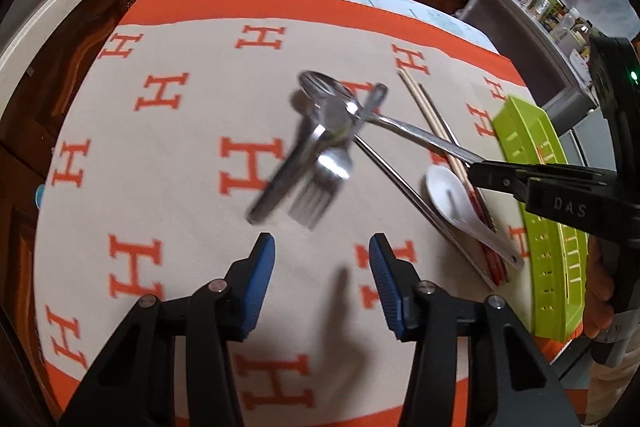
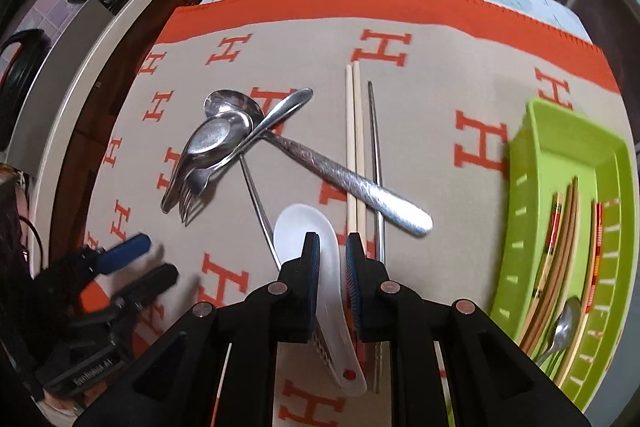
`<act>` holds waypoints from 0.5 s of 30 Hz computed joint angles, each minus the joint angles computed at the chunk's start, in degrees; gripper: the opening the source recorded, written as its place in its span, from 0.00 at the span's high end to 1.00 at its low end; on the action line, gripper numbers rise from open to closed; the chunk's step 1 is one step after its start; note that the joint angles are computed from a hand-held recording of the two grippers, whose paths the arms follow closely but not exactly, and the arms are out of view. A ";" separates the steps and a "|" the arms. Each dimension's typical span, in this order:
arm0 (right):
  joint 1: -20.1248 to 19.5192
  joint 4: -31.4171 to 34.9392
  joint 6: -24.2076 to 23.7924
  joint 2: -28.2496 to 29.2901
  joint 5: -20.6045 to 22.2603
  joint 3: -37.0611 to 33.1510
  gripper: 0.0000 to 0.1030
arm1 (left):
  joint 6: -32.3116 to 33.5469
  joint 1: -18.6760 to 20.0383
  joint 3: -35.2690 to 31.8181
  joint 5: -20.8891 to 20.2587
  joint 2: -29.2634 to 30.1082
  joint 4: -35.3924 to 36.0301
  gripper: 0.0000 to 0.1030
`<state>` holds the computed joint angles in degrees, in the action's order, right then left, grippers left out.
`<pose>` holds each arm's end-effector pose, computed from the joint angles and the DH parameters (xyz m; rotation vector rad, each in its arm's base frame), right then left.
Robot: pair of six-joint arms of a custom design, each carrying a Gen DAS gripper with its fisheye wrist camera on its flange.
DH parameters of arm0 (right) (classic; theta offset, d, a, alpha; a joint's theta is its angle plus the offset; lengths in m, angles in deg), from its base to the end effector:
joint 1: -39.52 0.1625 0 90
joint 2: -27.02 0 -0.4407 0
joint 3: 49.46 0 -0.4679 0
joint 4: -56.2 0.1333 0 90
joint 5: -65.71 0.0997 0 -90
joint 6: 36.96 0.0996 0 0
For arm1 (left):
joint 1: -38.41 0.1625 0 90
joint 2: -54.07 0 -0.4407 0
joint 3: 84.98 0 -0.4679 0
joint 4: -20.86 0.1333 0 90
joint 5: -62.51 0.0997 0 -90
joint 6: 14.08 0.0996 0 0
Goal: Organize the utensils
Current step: 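Grasp a steel fork with the right tool while the left tool grasps a steel spoon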
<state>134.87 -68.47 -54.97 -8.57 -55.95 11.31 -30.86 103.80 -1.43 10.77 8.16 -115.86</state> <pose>0.1640 -0.8827 0.1527 0.4614 -2.5311 0.1318 -0.1509 -0.7976 0.1318 0.1031 2.5251 -0.4973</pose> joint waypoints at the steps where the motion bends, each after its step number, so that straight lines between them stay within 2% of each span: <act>1: 0.10 0.13 -0.33 0.57 -0.19 -0.83 0.87 | -0.22 0.39 -1.03 -0.02 0.29 1.07 0.54; 4: 0.36 0.73 -0.46 1.69 -0.41 -2.57 0.87 | -0.38 1.29 -3.51 0.45 1.13 3.09 0.54; 10: 0.81 2.98 0.08 3.24 2.20 -5.60 0.87 | -0.32 3.24 -8.21 -4.19 2.66 5.93 0.57; 12: 0.81 4.05 1.08 3.46 3.87 -6.06 0.87 | -0.06 3.64 -9.80 -5.18 3.42 6.73 0.61; 15: 0.58 6.58 3.65 4.10 7.84 -7.29 0.87 | 0.91 4.08 -12.38 -5.95 5.10 8.34 0.61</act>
<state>135.45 -61.89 -51.31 -4.47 -48.12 4.02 -29.95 107.88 -13.81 4.82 13.26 -107.51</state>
